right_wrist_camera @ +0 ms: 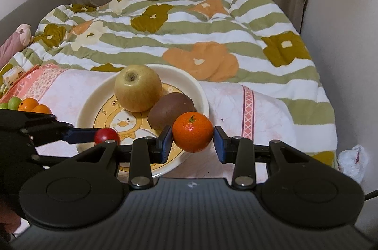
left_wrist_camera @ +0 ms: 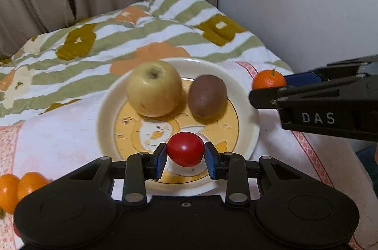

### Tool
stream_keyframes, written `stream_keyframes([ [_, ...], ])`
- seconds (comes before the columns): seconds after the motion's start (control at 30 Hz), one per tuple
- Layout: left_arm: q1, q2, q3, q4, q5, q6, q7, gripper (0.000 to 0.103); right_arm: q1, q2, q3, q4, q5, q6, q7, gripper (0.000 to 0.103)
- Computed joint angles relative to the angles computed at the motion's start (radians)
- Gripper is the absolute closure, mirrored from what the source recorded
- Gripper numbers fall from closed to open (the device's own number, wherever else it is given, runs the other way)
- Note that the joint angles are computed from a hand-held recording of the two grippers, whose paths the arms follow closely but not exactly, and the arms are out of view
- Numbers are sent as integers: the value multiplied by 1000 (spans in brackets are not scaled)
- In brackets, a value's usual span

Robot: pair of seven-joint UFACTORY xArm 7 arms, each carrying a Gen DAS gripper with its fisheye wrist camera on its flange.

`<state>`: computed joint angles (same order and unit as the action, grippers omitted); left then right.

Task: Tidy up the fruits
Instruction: 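Carry the tomato and tangerine into the cream bowl and release both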

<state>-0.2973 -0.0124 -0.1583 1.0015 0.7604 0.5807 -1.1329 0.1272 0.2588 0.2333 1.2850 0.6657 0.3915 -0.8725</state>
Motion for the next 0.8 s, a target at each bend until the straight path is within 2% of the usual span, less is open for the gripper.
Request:
stream_keyframes([
  [0.17,-3,27,8,17,-32,-4,36,65,-1,20,2,20,-10,16,3,51],
  [0.23,-5,23,11,14,-35,-11,47,49,-2,20,3,22,-13,21,4,51],
  [0.3,-11,13,7,16,6,10,21,13,-3,18,4,22,-14,25,1,51],
  [0.33,-12,1,6,8,34,10,-1,10,-3,17,4,21,-15,27,0,50],
  [0.57,9,-63,-10,-29,0,14,11,10,5,8,3,24,-15,63,3,50],
  [0.8,41,-136,-43,-76,1,65,-10,10,33,10,10,14,-20,70,-11,50],
])
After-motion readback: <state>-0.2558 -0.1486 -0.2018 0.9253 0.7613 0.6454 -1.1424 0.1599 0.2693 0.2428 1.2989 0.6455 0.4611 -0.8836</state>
